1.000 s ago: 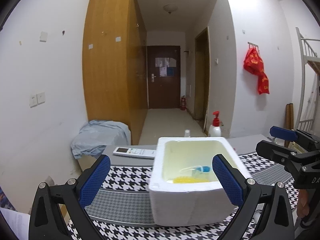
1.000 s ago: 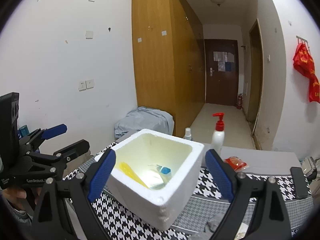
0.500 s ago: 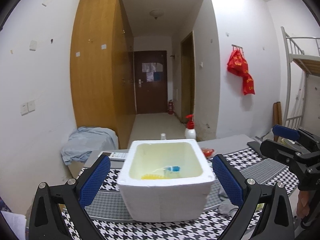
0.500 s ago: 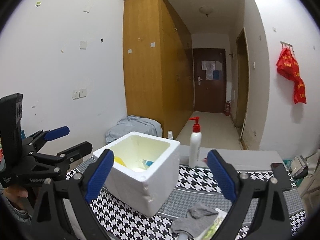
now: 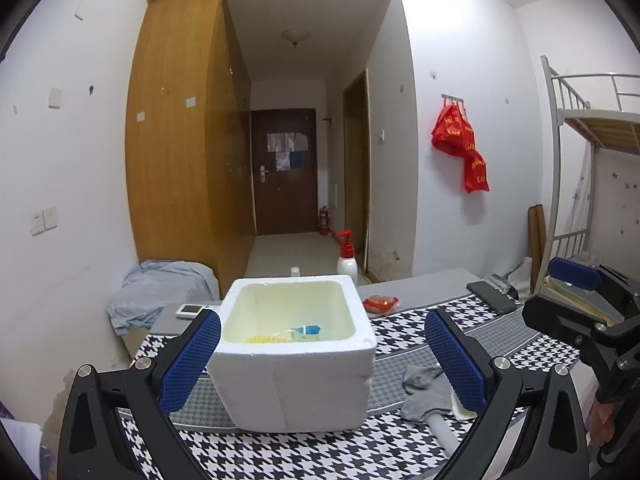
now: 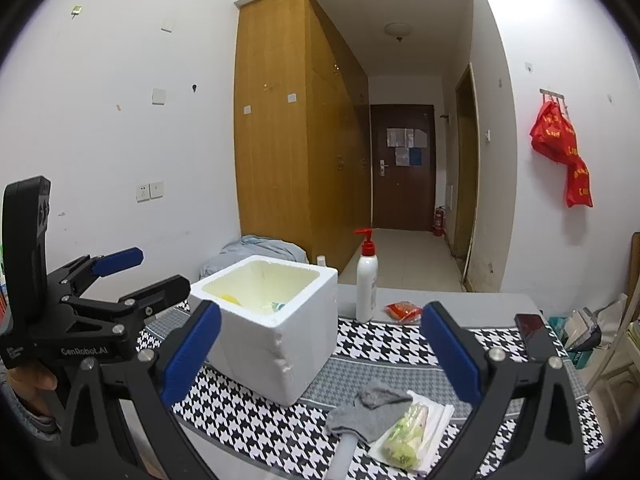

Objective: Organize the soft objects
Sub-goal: 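Withdraw both grippers from the foam box toward the remaining items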

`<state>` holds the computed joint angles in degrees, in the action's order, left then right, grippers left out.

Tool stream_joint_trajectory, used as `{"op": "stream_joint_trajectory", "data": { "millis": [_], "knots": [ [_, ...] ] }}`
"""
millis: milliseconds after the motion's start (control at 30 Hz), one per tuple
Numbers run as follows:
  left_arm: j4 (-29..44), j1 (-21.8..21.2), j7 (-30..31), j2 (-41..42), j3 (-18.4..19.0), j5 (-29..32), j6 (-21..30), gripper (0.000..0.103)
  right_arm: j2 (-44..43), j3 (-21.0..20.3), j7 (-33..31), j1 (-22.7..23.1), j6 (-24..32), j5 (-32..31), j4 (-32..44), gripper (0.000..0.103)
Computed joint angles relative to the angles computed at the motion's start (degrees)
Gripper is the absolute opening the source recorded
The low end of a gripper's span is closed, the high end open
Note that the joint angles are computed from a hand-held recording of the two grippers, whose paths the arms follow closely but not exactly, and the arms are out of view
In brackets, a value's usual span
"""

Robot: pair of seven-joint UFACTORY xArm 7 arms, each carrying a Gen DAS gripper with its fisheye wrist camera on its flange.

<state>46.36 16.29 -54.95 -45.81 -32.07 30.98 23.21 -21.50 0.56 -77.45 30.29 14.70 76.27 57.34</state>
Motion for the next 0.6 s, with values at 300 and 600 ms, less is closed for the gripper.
{"op": "stream_joint_trajectory", "data": {
  "millis": [300,600],
  "knots": [
    [-2.92,-0.81,-2.43,-4.09,-2.13,-0.49,0.74,0.102,-3.38,-0.80,-4.02,-0.41,1.14,3.99,-4.39,0.101],
    [-6.54,-0.34,-6.37,-7.49,-4.71,-1.61,-0.25,0.102,-6.28,-0.10,-8.23,-2.06,1.40,8.62,-8.72,0.101]
  ]
}}
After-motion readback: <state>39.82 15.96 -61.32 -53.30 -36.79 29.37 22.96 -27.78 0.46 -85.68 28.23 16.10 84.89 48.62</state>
